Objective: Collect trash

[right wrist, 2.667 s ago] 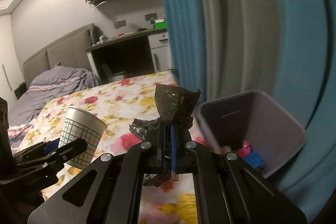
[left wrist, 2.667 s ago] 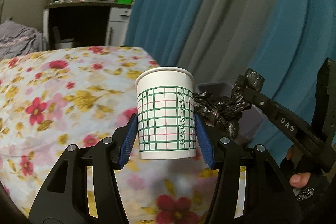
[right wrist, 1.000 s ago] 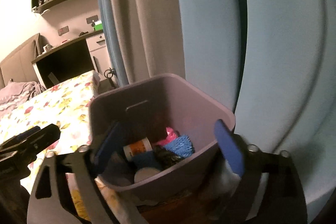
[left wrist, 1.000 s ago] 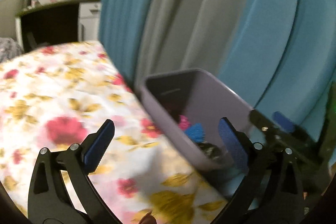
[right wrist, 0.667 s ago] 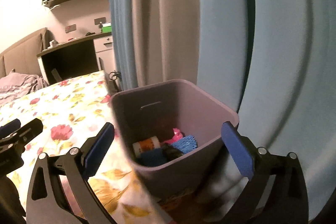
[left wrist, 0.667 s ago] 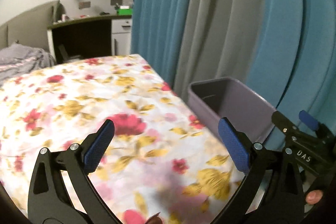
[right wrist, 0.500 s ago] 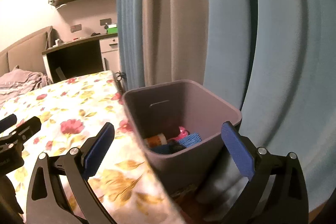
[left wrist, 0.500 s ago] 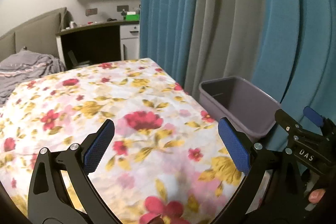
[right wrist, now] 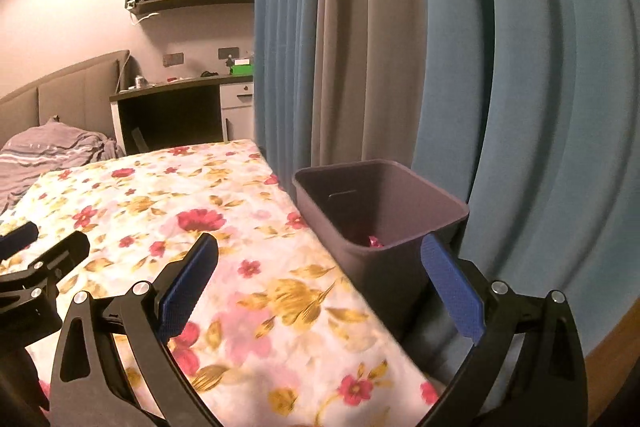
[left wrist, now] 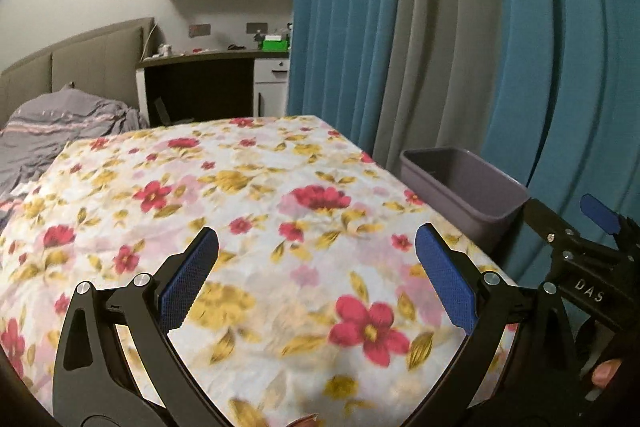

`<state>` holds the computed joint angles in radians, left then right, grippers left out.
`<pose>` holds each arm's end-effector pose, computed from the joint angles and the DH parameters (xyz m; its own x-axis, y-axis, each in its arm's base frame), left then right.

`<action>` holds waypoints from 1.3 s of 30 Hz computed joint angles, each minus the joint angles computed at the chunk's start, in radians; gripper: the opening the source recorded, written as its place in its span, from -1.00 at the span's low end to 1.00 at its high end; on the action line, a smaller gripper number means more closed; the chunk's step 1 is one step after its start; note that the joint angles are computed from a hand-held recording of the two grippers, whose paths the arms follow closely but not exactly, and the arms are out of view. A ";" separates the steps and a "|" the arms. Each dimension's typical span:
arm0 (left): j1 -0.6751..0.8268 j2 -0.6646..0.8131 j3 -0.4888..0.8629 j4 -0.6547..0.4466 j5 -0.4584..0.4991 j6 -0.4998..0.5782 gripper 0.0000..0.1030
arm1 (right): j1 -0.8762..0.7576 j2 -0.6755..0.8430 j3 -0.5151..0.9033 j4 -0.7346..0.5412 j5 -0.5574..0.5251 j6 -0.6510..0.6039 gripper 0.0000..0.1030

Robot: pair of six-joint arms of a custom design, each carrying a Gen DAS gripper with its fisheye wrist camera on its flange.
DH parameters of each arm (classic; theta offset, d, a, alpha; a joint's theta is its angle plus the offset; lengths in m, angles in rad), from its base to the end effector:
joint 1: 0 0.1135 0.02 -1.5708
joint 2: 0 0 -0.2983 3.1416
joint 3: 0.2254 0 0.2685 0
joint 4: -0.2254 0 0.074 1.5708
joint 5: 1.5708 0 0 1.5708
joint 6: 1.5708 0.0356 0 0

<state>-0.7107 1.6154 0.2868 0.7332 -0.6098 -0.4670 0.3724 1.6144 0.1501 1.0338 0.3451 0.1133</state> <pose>0.1950 -0.1410 0.1140 -0.4585 -0.0923 -0.8839 -0.0347 0.9957 -0.0859 0.2076 0.0682 0.1128 -0.3926 -0.0391 -0.9189 -0.0117 0.9992 -0.0375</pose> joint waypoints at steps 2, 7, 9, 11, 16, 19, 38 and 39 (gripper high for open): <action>-0.007 -0.031 -0.035 -0.002 -0.003 -0.016 0.89 | 0.038 -0.016 -0.022 0.002 0.034 0.022 0.89; -0.039 -0.088 -0.091 -0.005 -0.024 -0.043 0.89 | 0.125 -0.041 -0.066 0.010 0.100 0.045 0.89; -0.052 -0.109 -0.103 -0.016 -0.033 -0.050 0.89 | 0.159 -0.058 -0.081 0.005 0.128 0.053 0.89; -0.064 -0.127 -0.113 -0.020 -0.045 -0.054 0.89 | 0.178 -0.072 -0.090 -0.002 0.141 0.060 0.89; -0.092 -0.157 -0.127 -0.027 -0.062 -0.061 0.89 | 0.208 -0.118 -0.106 -0.031 0.165 0.069 0.89; -0.104 -0.168 -0.127 -0.034 -0.065 -0.063 0.89 | 0.213 -0.140 -0.114 -0.037 0.171 0.072 0.89; -0.132 -0.167 -0.110 -0.059 -0.076 -0.075 0.89 | 0.211 -0.179 -0.123 -0.051 0.168 0.077 0.89; -0.133 -0.165 -0.108 -0.060 -0.078 -0.077 0.89 | 0.211 -0.178 -0.123 -0.051 0.168 0.077 0.89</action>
